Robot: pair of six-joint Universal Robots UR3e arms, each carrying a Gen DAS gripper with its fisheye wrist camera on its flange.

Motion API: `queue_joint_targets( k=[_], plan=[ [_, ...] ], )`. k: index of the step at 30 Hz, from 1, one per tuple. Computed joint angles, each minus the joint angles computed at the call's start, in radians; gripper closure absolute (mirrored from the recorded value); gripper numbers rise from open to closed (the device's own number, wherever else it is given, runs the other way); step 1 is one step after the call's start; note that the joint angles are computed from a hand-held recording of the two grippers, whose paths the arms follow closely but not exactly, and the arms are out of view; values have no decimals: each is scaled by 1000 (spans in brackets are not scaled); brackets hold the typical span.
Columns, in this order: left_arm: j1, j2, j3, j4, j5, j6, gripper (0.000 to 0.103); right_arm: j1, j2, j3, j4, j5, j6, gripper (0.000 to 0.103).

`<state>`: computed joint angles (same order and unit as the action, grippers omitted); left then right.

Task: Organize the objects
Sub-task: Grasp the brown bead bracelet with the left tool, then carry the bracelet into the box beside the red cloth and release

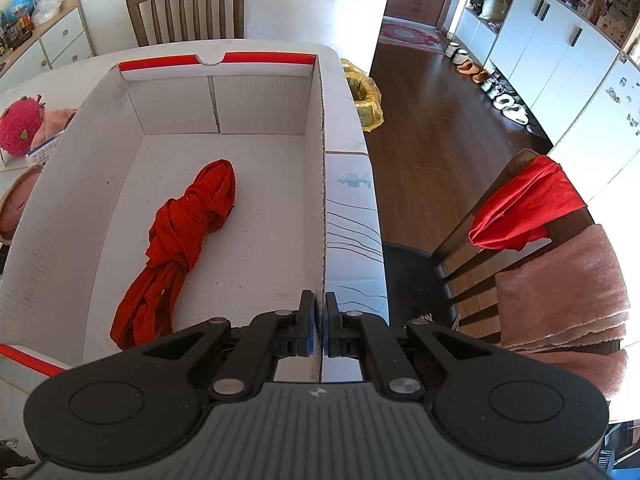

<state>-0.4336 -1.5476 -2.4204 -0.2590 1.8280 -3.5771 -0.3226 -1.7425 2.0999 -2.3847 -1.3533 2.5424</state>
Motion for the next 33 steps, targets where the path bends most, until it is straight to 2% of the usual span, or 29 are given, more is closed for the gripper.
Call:
queue_joint_targets(
  k=[4, 5, 6, 12, 22, 33],
  plan=[
    [-22, -14, 26, -11, -1, -5, 80, -1, -1, 4, -4, 2, -7, 99],
    [-28, -17, 36, -23, 2, -12, 95, -1, 0, 5, -5, 2, -8, 99],
    [-32, -18, 46, -36, 3, -20, 97, -1, 0, 5, -6, 3, -10, 99],
    [-83, -6, 115, -109, 24, -74, 97, -10, -4, 7, -3, 12, -20, 99],
    [-165, 34, 309, -216, 34, -77, 97, -30, -2, 22, -12, 38, -38, 99],
    [-174, -46, 585, -240, 17, 36, 97, -35, 15, 16, -6, 48, -54, 99]
  ],
)
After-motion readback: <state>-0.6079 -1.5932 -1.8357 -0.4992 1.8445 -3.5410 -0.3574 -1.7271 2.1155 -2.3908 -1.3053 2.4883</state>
